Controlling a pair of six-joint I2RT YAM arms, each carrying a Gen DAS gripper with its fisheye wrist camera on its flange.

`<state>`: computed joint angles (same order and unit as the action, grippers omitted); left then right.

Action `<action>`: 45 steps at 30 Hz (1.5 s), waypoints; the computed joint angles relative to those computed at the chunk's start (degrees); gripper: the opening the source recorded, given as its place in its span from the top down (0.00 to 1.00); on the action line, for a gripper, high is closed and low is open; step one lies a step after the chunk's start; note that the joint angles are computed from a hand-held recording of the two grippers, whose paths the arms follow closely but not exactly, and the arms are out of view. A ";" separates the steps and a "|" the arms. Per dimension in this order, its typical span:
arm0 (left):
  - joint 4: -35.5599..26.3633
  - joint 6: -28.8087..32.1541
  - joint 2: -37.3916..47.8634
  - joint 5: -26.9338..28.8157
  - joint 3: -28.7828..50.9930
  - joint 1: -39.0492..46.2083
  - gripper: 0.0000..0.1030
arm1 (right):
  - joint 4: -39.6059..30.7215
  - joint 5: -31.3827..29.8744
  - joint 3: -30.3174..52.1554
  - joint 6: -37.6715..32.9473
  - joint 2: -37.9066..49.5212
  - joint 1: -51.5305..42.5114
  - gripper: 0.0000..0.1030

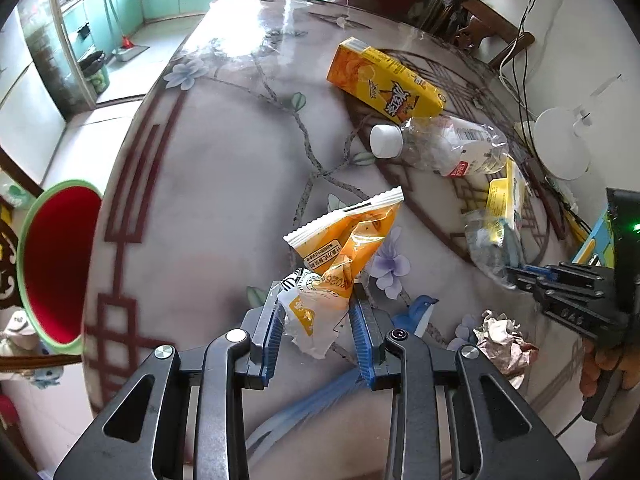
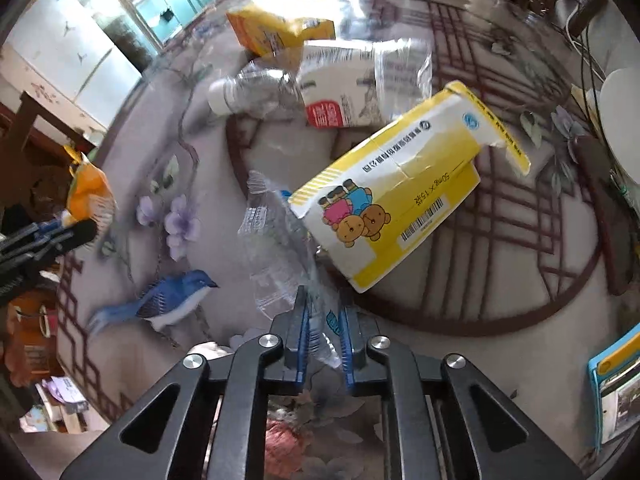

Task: Collect trash
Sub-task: 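Grasp the orange snack wrapper with the left gripper while the right gripper reaches toward crumpled paper, then grasp the clear plastic bag with the right gripper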

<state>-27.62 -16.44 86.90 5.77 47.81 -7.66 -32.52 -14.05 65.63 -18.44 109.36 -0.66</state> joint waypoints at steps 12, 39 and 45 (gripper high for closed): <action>-0.51 2.87 -3.89 2.10 -2.73 5.12 0.71 | -1.86 -4.67 -0.53 4.53 -8.78 -1.34 0.93; -5.16 18.80 -10.78 10.95 -6.98 27.73 0.71 | 4.52 3.08 -5.86 16.04 -14.78 11.26 0.99; -6.16 22.11 -10.43 12.60 -6.66 30.57 0.71 | 3.40 3.38 -6.03 20.15 -19.29 15.93 0.99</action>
<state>-33.78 5.67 76.46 18.37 41.14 22.91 -29.12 -10.68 59.60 1.70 90.07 15.27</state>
